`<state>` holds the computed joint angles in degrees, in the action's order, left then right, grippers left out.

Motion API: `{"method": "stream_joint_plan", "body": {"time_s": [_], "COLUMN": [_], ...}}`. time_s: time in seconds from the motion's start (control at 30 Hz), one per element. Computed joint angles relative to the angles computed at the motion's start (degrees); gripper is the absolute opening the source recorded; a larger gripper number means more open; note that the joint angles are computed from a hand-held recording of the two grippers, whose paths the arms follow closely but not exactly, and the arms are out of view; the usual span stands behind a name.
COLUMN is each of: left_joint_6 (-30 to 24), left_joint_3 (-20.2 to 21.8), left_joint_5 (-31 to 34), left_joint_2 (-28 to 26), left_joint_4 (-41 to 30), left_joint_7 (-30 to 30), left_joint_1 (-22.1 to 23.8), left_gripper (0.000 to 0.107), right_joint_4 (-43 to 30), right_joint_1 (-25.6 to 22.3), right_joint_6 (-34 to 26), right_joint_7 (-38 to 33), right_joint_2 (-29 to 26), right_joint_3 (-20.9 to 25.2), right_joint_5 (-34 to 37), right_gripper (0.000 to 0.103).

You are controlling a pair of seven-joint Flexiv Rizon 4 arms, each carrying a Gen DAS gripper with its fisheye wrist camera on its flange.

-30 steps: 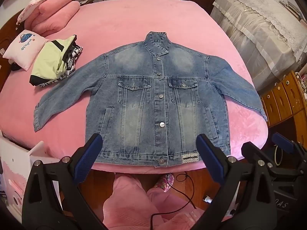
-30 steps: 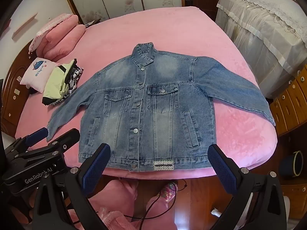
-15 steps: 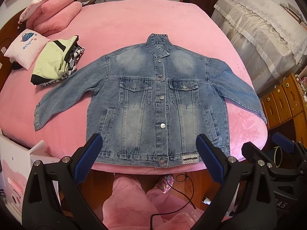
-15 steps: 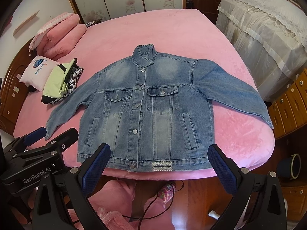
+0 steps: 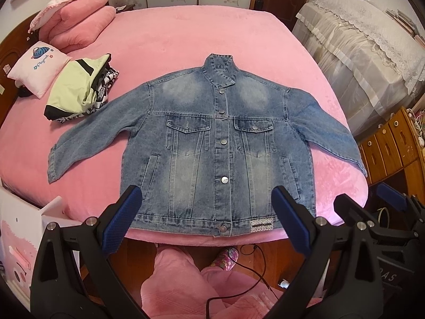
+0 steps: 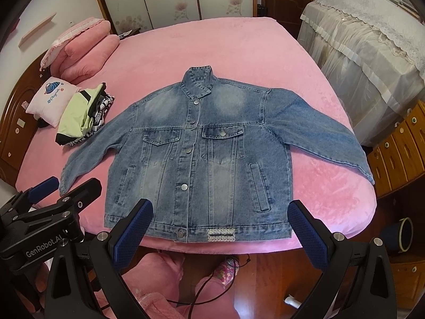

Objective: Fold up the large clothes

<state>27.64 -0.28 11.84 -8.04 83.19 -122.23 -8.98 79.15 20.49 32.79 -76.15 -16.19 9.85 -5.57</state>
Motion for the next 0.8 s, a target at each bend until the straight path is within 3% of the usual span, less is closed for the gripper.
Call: {"method": "stream_joint_plan", "body": {"time_s": [0.8], "left_joint_6": [1.0], "left_joint_3": [-0.18], "left_joint_5": [-1.22], "left_joint_2": [2.85], "left_joint_4": [3.79], "left_joint_7": [-1.65], "left_joint_1": [0.61], "left_gripper": [0.097], "right_joint_4": [2.0], "right_joint_1": [0.36], "right_joint_6": [-0.22], "right_joint_7": [1.36], "right_joint_2": [1.55], "right_joint_3": [0.11], "right_joint_5": [-1.21], "right_gripper": [0.103]}}
